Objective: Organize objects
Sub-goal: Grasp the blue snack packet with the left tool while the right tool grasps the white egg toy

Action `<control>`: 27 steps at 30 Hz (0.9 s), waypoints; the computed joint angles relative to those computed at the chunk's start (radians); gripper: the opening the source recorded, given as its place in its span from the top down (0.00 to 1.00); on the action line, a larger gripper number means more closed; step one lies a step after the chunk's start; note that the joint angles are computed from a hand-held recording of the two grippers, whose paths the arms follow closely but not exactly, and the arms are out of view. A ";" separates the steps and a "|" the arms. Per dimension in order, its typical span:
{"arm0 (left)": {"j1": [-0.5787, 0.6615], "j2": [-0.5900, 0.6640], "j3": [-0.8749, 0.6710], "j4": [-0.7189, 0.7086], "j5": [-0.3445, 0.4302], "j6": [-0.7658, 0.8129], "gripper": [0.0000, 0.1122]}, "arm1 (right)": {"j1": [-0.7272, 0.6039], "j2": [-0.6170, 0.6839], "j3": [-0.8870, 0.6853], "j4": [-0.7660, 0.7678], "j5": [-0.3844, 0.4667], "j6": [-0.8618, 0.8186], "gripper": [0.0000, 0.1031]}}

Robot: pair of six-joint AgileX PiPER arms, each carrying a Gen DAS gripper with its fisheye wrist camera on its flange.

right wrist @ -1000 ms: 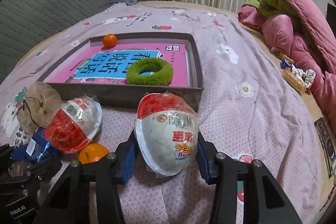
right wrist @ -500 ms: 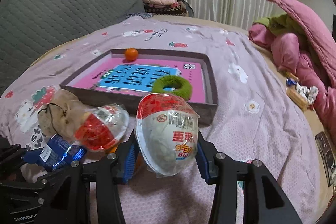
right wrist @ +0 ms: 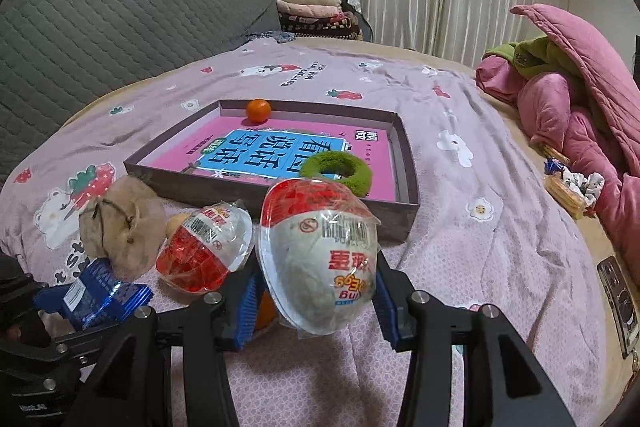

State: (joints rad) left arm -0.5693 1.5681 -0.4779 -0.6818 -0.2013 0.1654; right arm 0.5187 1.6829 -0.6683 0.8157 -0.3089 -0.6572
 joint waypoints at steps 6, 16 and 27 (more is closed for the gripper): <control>0.001 -0.046 0.031 -0.050 0.003 0.059 0.49 | -0.008 -0.011 0.007 -0.039 0.005 0.046 0.53; -0.076 -0.112 0.046 -0.440 -0.112 0.439 0.49 | -0.008 -0.060 0.040 -0.196 -0.010 0.205 0.53; -0.079 -0.120 -0.008 -0.576 -0.176 0.587 0.49 | 0.022 -0.115 0.079 -0.301 -0.058 0.321 0.53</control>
